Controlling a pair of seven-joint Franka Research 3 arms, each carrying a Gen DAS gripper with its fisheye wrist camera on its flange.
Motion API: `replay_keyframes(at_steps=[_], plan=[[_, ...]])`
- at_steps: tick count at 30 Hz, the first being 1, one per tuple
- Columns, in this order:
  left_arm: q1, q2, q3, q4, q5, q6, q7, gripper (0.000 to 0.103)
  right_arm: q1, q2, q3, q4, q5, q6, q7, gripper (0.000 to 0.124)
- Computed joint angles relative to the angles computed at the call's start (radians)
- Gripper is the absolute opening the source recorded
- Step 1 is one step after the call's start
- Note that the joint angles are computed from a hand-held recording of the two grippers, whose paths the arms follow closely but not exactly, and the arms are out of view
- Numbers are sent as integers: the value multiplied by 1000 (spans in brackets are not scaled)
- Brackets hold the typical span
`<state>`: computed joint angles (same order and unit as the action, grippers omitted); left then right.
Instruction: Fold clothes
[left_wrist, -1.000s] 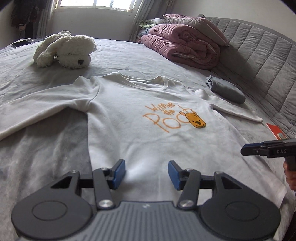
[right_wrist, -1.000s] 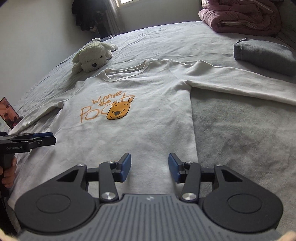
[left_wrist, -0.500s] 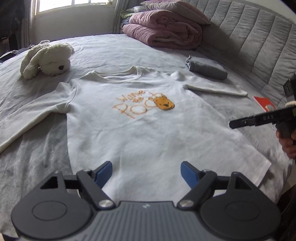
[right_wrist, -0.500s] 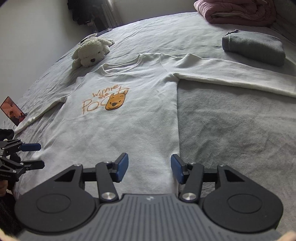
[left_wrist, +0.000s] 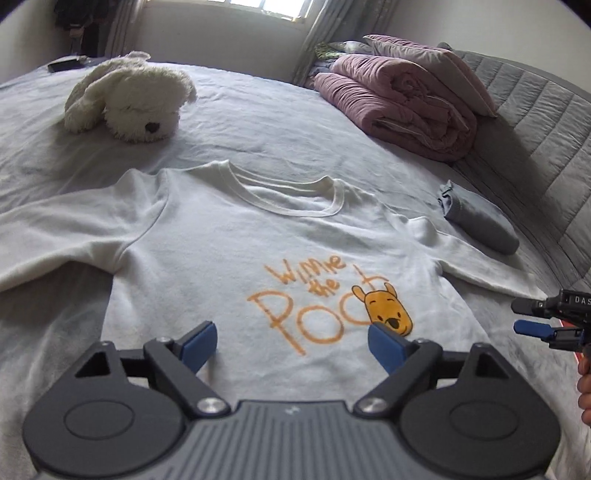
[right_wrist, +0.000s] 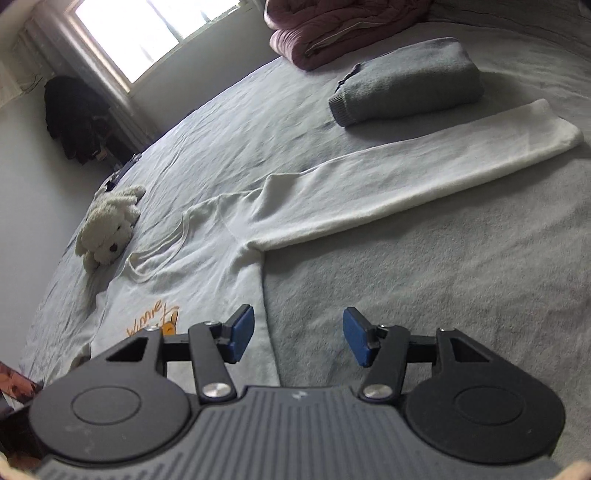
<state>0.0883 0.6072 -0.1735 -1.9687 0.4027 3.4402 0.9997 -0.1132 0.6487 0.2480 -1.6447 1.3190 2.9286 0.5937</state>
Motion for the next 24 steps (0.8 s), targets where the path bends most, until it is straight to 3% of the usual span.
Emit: replay_keyframes(at_steps=[1, 4, 6, 10, 13, 17, 20, 22, 23, 24], plan=[[-3, 12, 3, 15, -2, -4, -7, 90, -6, 17, 4, 23, 25, 17, 5, 58], [-122, 26, 123, 29, -79, 36, 30, 93, -21, 74, 15, 97, 99, 76, 40, 58], [-169, 34, 169, 37, -119, 47, 57, 96, -22, 111, 5, 140, 106, 106, 111, 58], [-158, 44, 160, 67, -133, 29, 83, 98, -41, 177, 7, 227, 78, 137, 236, 45], [-171, 51, 178, 79, -170, 41, 84, 99, -39, 223, 5, 286, 23, 190, 308, 42], [-213, 54, 227, 85, -239, 28, 89, 101, -86, 291, 92, 370, 23, 263, 291, 42], [-197, 50, 213, 91, -244, -2, 83, 101, -98, 339, 143, 426, 0, 326, 271, 41], [-184, 48, 200, 93, -239, -8, 75, 101, -77, 360, 127, 453, -36, 351, 309, 35], [-182, 47, 199, 93, -237, -10, 73, 101, -44, 357, 80, 451, -59, 352, 365, 30], [-181, 45, 198, 94, -236, -13, 70, 101, -32, 358, 65, 447, -96, 368, 409, 19]])
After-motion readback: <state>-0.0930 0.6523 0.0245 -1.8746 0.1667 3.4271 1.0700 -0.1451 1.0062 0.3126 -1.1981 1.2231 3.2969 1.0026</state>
